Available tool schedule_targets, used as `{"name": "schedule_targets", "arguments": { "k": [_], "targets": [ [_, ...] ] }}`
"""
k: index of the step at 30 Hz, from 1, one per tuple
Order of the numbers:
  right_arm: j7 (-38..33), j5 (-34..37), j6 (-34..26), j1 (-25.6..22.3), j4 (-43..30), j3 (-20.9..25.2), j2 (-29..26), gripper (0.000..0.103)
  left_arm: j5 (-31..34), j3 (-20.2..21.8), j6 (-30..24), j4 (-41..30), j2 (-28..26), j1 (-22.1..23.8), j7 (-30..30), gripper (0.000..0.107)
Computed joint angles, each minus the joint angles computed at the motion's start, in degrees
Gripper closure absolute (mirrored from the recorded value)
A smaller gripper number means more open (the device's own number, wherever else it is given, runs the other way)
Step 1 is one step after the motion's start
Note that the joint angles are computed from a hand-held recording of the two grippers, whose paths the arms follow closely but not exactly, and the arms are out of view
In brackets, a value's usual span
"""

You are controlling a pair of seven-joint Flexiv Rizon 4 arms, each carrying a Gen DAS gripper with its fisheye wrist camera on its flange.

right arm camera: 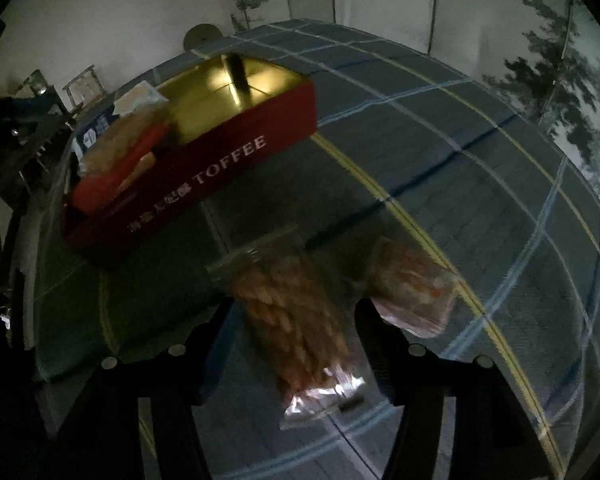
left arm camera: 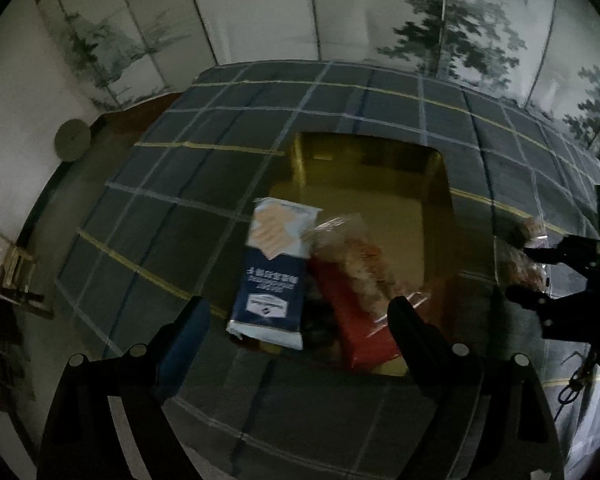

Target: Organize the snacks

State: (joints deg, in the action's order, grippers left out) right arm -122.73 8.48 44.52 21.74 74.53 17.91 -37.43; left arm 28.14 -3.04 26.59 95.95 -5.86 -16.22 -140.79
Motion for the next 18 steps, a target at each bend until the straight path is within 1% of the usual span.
{"name": "schedule_targets", "arguments": {
  "k": [2, 5, 7, 9, 11, 16, 18],
  "targets": [
    [-0.71, -0.98, 2.59, 0.62, 1.93, -0.43, 0.67, 0.04, -0.29, -0.14, 0.35, -0.21, -0.33, -0.03, 0.24, 0.019],
    [0.82, -0.26, 5.54, 0.37, 4.14, -0.21, 1.45, 0.043, 0.06, -0.27, 1.2, -0.75, -0.69, -0.29, 0.67, 0.019],
    [2.28, 0.08, 8.3, 0.15, 6.43, -0.32, 2.51, 0.059, 0.58, -0.36, 1.4, -1.59, -1.32, -0.55, 1.11, 0.019],
    [4.73, 0.83, 10.31, -0.3, 7.91, -0.26, 3.14, 0.062, 0.37, -0.37, 2.17, -2.27, -2.13, -0.72, 1.74, 0.019],
    [6.97, 1.18, 13.67, -0.53, 10.55, -0.47, 4.18, 0.062, 0.36, -0.31, 2.72, -2.78, -2.82, -1.13, 2.21, 0.019],
    [11.81, 0.48, 19.57, -1.74, 17.16, -0.79, 7.37, 0.063, 1.26, -0.26, 4.62, -4.8, -5.35, -2.64, 4.35, 0.019],
    [15.03, -1.45, 22.78, -1.31, 20.57, -2.46, 8.82, 0.063, 1.06, -0.1, 5.71, -5.5, -6.49, -3.17, 5.43, 0.019]
  ]
}}
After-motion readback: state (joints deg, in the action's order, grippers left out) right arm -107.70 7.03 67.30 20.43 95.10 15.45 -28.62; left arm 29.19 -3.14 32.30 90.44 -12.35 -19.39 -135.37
